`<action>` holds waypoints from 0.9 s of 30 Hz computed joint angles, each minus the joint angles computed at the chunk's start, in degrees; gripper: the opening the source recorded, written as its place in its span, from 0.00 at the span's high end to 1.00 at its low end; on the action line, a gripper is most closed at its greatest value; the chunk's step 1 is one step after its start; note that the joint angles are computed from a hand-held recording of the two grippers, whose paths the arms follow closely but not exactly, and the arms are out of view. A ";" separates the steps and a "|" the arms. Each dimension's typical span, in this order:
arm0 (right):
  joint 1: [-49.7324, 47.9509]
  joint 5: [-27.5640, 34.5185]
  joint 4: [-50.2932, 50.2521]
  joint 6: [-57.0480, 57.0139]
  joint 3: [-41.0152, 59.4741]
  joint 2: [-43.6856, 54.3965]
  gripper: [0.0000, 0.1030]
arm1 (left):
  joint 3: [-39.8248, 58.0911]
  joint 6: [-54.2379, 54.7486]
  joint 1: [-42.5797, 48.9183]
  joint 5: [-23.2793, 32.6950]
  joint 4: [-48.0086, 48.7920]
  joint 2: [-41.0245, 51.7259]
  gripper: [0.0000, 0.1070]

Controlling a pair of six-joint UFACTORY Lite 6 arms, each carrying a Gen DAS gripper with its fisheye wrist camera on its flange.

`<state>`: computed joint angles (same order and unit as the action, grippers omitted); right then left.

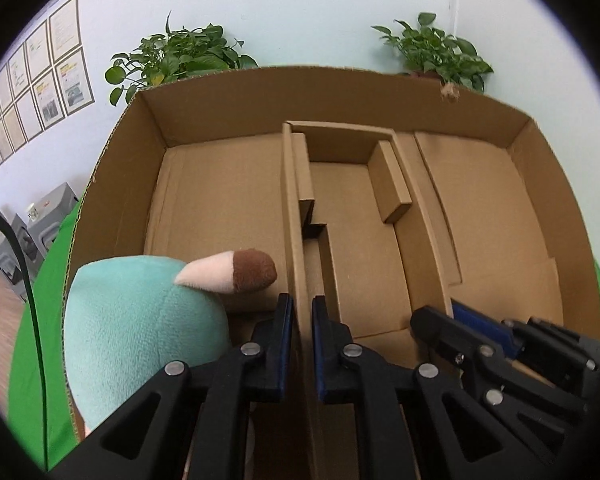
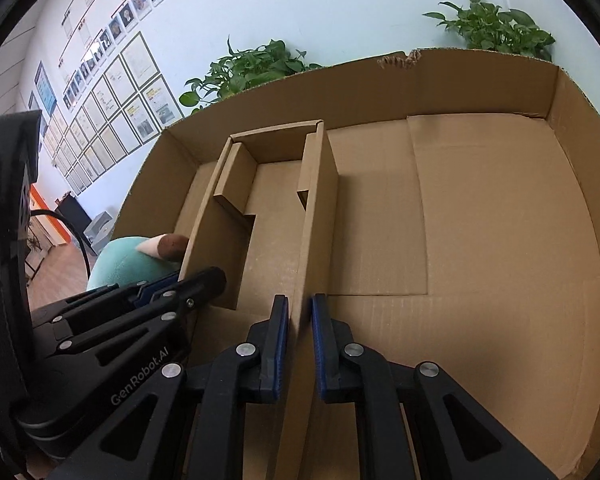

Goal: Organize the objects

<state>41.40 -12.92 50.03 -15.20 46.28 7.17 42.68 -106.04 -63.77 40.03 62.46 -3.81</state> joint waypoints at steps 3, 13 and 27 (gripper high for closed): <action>-0.52 0.10 -6.90 7.79 0.36 1.65 0.90 | -1.01 0.30 -0.72 0.85 -0.27 -0.58 0.91; 2.43 -4.13 -7.27 14.40 2.15 6.23 0.88 | -7.97 6.77 -0.51 -1.84 -8.14 -14.54 0.89; 11.64 -9.21 14.21 -5.77 3.10 6.09 0.76 | -18.61 0.08 -22.24 24.27 -7.34 -37.73 0.89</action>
<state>53.04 -22.12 64.24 -20.97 49.39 13.25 24.07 -105.96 -86.01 64.31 55.12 -41.53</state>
